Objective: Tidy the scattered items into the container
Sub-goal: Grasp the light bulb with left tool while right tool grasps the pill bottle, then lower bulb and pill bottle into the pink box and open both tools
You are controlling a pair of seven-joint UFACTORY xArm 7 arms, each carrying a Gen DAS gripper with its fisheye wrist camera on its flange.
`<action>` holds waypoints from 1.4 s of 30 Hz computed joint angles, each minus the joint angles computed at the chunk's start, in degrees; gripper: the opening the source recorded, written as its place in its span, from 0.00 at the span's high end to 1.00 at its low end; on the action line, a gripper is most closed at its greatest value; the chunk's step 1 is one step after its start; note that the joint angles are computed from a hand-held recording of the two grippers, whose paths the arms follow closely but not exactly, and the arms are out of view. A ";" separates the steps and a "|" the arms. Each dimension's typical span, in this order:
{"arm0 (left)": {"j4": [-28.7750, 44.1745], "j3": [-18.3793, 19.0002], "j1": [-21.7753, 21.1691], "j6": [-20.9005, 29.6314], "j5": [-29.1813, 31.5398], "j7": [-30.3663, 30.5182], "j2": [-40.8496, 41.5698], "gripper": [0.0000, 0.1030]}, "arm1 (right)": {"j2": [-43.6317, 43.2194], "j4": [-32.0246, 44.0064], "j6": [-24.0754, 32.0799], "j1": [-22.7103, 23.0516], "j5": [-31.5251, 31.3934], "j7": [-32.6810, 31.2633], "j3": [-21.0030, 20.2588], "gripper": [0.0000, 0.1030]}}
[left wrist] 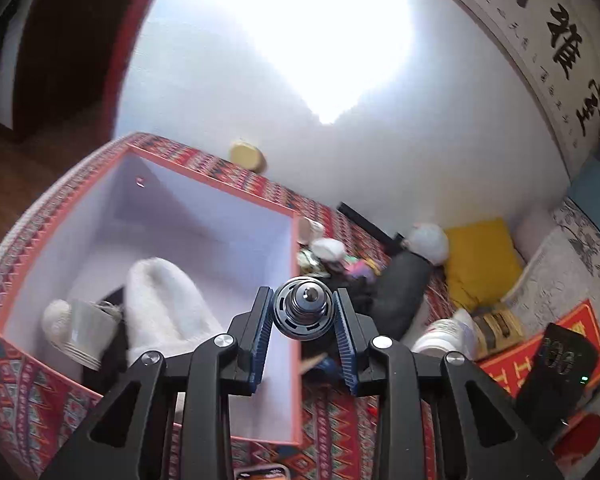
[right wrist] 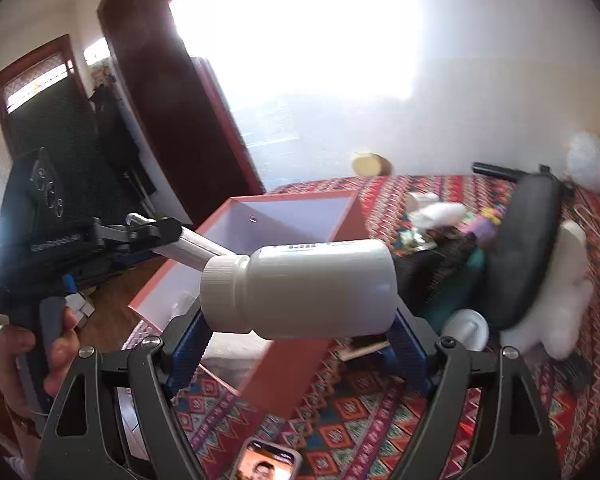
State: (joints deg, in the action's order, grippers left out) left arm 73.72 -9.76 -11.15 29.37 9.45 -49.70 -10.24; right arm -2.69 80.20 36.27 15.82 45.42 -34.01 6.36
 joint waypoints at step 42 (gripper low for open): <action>2.86 -0.57 0.59 5.39 13.44 -3.65 3.54 0.03 | 5.22 4.15 -3.90 0.94 -7.39 4.95 4.50 0.01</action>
